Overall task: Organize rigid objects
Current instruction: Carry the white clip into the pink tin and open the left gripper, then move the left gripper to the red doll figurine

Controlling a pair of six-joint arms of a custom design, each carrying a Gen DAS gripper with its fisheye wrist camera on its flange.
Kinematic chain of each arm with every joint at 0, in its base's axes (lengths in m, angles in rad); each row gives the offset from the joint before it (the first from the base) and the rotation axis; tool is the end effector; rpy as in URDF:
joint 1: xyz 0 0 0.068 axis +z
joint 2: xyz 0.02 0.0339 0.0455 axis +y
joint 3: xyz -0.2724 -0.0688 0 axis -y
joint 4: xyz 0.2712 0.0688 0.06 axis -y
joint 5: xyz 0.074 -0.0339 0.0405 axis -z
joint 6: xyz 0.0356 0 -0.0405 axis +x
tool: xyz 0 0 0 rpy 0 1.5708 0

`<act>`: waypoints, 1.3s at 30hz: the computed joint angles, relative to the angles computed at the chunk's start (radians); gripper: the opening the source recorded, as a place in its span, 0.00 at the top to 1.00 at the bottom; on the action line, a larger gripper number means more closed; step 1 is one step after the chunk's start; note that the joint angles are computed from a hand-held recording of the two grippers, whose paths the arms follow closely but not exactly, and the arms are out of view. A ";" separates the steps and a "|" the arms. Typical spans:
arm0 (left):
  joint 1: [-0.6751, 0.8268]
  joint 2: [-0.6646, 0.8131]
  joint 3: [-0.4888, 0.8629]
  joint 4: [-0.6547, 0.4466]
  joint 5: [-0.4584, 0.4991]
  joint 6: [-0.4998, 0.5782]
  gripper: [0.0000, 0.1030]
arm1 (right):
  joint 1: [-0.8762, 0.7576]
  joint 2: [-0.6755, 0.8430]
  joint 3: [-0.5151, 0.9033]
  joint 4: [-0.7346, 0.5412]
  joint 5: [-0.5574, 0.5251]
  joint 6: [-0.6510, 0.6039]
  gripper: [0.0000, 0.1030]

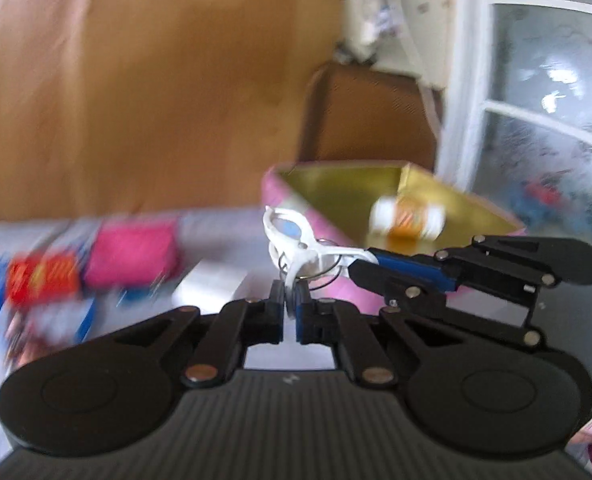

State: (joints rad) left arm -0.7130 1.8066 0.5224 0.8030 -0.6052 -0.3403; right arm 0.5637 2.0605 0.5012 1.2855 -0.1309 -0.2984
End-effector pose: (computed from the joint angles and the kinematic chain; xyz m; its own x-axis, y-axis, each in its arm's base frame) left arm 0.2473 -0.1871 0.0874 -0.3822 -0.0323 -0.9235 0.0306 0.9984 -0.0476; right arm 0.2650 0.1730 0.0538 -0.0315 -0.3647 -0.9306 -0.6751 0.6944 -0.2493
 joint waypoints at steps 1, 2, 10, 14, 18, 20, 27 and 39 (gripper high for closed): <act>0.000 0.022 0.040 0.010 0.012 0.031 0.93 | -0.023 -0.006 -0.001 0.016 0.008 0.005 0.92; 0.005 0.048 0.081 0.012 0.036 0.045 0.93 | -0.049 -0.016 0.004 0.010 0.008 0.014 0.92; 0.041 0.317 0.467 -0.095 0.175 0.046 0.93 | -0.258 0.021 0.156 -0.148 -0.013 0.062 0.92; 0.041 0.398 0.610 -0.214 0.171 0.042 0.66 | -0.284 0.081 0.257 -0.250 0.032 0.056 0.91; 0.034 0.356 0.562 -0.211 0.118 0.004 0.38 | -0.298 0.113 0.321 -0.314 0.099 0.142 0.54; 0.029 0.317 0.500 -0.161 0.108 0.020 0.36 | -0.307 0.105 0.316 -0.323 0.093 0.208 0.53; 0.023 0.142 0.240 -0.042 0.068 0.036 0.35 | -0.278 0.021 0.180 -0.207 0.066 0.332 0.54; 0.111 -0.043 -0.190 0.029 -0.021 -0.133 0.35 | -0.066 -0.083 0.114 -0.265 -0.024 0.332 0.53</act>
State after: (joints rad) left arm -0.6025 1.7636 0.3327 0.8320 -0.6264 -0.4733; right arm 0.4979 1.9771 0.6148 1.0201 -0.1553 0.0338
